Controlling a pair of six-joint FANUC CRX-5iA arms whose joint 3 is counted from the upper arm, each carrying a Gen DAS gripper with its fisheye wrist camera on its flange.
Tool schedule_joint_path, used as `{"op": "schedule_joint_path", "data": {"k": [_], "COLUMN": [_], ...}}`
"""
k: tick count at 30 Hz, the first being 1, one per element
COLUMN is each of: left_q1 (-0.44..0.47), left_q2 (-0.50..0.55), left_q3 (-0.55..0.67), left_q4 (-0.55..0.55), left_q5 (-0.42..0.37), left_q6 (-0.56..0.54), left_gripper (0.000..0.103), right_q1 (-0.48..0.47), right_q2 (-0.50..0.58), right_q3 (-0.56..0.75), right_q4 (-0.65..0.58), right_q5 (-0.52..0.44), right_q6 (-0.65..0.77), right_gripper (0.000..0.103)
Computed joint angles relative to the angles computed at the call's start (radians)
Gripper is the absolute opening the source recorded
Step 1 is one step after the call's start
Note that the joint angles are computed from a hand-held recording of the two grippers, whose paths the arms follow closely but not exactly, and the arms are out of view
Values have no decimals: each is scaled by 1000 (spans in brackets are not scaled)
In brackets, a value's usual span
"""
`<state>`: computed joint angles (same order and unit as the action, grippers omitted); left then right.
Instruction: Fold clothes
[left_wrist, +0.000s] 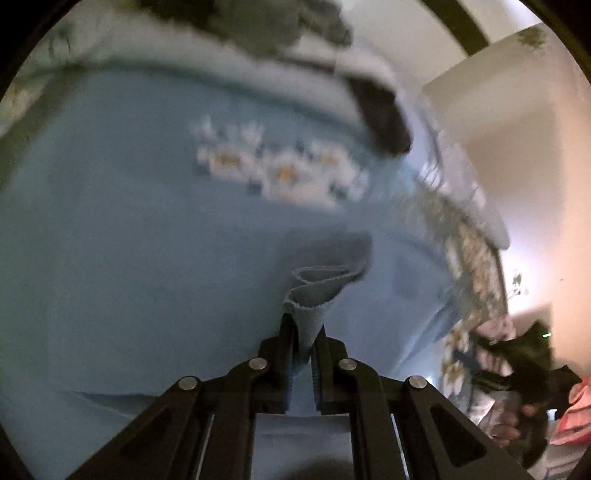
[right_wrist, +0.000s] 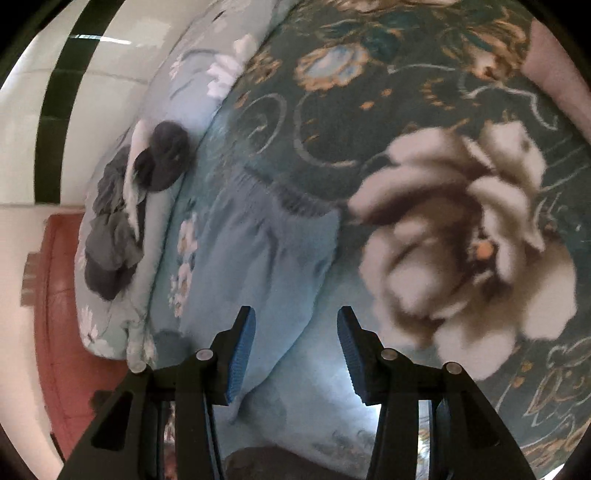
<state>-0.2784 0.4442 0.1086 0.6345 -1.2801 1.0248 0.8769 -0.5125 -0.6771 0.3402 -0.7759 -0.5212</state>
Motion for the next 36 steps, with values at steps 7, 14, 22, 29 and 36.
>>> {"op": "schedule_joint_path", "data": {"k": [7, 14, 22, 29, 36], "left_q1": [6, 119, 279, 310, 298], "left_q2": [19, -61, -99, -100, -81], "left_q3": [-12, -99, -164, -193, -170], "left_q4": [46, 64, 30, 69, 87], "left_q5": [-108, -54, 18, 26, 15], "left_q6": [5, 14, 123, 110, 101], "left_gripper": [49, 56, 56, 56, 56], "right_q1": [-67, -218, -242, -197, -161], "right_q2": [162, 492, 637, 694, 644], "right_q3": [150, 514, 634, 705, 714], "right_q4": [-141, -737, -804, -638, -528], "right_q5": [195, 79, 11, -50, -7], "right_q6": [337, 1038, 1131, 1062, 1195], "right_gripper": [47, 47, 47, 12, 9]}}
